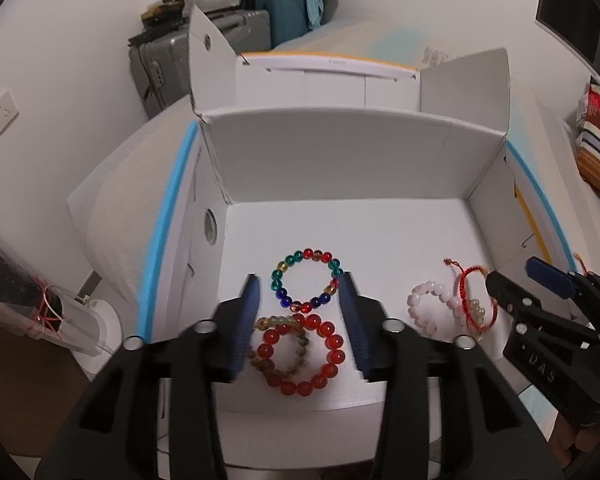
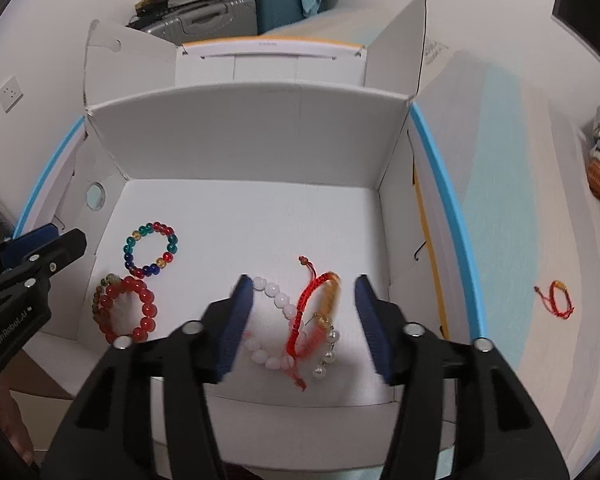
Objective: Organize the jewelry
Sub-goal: 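Open both tools to drop the bracelets in the box, then move both open tools back toward the remaining bracelets on the bed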
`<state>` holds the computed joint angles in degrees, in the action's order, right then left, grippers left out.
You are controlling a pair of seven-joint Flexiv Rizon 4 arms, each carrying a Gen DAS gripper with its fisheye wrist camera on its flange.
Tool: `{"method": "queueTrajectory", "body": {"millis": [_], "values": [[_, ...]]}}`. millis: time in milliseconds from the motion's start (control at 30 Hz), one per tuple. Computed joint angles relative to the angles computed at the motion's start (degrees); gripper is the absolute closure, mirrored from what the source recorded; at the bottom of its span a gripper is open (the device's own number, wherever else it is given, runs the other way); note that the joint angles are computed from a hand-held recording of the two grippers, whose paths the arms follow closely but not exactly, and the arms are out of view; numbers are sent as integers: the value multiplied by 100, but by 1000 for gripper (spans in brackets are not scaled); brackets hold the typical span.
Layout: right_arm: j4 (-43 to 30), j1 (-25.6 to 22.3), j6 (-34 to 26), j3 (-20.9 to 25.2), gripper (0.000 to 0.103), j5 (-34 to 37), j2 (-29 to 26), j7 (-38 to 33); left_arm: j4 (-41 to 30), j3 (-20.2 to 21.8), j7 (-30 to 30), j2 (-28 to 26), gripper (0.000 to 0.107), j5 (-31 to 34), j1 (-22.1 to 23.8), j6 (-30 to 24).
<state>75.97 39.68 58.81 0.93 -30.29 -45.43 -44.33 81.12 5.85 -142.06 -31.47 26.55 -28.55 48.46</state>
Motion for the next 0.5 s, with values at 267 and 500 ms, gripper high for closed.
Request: {"method": "queueTrajectory", "body": {"millis": [267,500], "values": [[502,89,403,-234,29,-347,383,353,-41,49,-244,207,37,305,-161,-102],[1219,109,786,-536,15,-980,888,1095,-204,-14,-447,283,24,591,-302,-244]]}}
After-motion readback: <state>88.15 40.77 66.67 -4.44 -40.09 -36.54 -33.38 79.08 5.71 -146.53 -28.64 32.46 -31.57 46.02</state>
